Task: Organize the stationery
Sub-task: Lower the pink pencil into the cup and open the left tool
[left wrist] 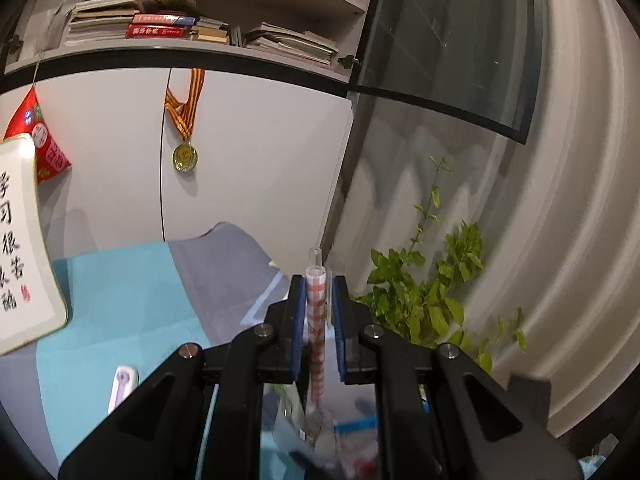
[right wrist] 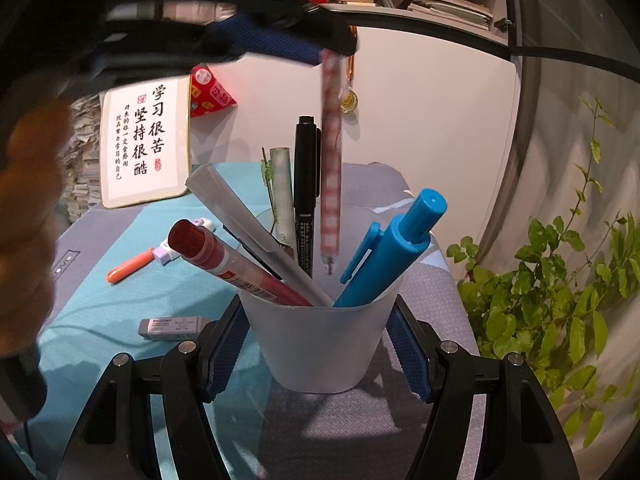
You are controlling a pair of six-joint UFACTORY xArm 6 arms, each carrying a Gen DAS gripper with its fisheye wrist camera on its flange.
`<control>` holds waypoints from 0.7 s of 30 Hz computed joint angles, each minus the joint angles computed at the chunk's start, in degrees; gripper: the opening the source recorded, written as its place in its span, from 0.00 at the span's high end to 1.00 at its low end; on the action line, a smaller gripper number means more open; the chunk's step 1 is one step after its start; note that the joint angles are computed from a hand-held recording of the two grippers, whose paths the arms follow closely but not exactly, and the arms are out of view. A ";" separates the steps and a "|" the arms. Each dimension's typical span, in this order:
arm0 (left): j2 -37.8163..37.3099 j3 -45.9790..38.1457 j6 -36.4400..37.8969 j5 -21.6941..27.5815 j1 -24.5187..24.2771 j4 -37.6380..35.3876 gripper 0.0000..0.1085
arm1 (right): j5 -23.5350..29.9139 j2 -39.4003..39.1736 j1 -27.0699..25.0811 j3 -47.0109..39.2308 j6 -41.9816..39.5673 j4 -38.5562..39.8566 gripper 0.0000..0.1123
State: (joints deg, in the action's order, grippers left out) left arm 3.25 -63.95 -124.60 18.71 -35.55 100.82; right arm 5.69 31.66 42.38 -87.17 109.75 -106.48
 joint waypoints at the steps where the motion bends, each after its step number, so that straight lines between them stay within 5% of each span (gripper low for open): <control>1: -1.01 1.21 -0.79 -0.07 -0.26 0.58 0.89 | 0.15 0.01 0.07 0.06 -0.42 0.38 0.38; 21: -6.36 8.99 14.00 -5.02 -1.07 -13.09 0.89 | 2.02 -0.46 0.69 0.99 -4.20 3.49 0.38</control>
State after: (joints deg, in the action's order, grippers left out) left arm -3.11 -54.96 -110.61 13.69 -36.62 87.73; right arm 7.71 31.20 43.07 -86.18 105.55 -102.99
